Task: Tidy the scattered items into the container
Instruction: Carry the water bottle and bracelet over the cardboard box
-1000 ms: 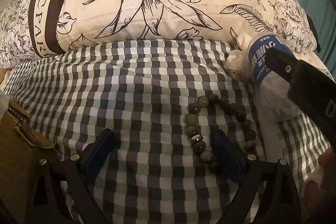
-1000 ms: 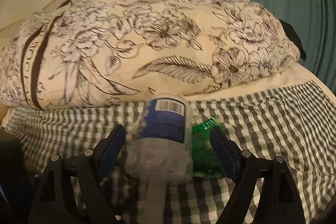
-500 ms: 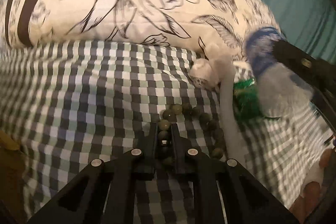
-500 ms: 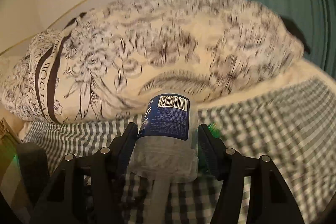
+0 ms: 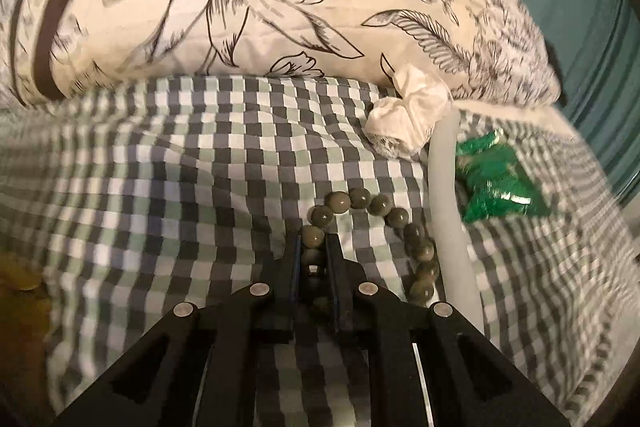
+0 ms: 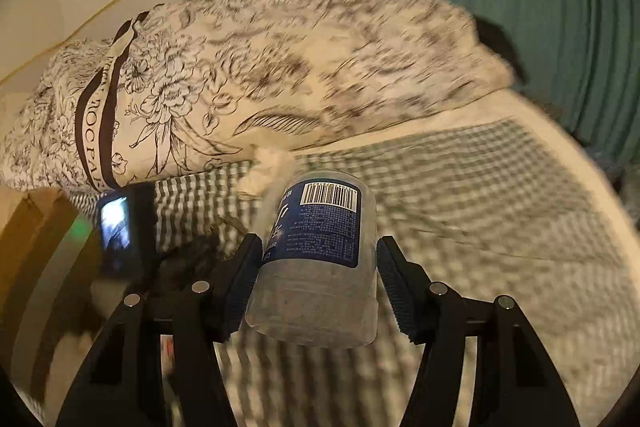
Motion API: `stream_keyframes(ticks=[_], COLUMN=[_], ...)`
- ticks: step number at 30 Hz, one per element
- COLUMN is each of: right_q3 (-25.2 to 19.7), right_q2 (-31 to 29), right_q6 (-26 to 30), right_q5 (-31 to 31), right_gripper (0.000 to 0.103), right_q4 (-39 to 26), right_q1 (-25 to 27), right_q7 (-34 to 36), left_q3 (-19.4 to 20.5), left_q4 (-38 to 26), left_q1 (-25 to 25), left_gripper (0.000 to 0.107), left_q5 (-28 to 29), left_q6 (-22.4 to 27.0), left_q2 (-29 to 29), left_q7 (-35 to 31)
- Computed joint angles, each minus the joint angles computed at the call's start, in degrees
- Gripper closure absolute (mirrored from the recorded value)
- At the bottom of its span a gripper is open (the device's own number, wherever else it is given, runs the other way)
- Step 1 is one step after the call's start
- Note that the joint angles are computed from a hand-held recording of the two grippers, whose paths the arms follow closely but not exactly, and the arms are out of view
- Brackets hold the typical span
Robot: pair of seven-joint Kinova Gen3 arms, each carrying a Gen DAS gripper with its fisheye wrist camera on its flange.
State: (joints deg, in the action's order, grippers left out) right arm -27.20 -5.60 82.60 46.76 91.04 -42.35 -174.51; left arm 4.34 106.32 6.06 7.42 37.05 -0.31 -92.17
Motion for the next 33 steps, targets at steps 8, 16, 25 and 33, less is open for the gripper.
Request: stream_keyframes(ticks=[8,16,25,33], right_q3=[-9.4,-21.6,-31.8,-32.4], right_q2=[-4.5,-6.3,0.1,14.7], right_q6=[12.0,17.1,20.2,23.6], right_q5=[-0.4,1.8,7.6,23.4], right_gripper=[0.043,0.043,0.043,0.043], right_q4=[-3.4,-7.3,-12.5,-26.0], right_q1=[-2.6,-0.6,-2.9,-16.3], right_q7=[-5.2,-9.3,-14.6,-8.3], left_q3=[-3.8,-4.2,-13.1,-25.1], left_q4=[-0.9,-6.1,-15.3,-24.3], left_q1=[4.6,-0.8,-0.1,1.2], left_gripper=[0.097,0.096,0.096,0.096], left_q5=[0.4,-0.9,-1.7,-2.4], left_q6=[17.9,32.7,42.8,45.6], left_q2=[-18.0,-33.3,-39.4,-35.7], left_q7=[1.7,2.0,-3.4,-8.9])
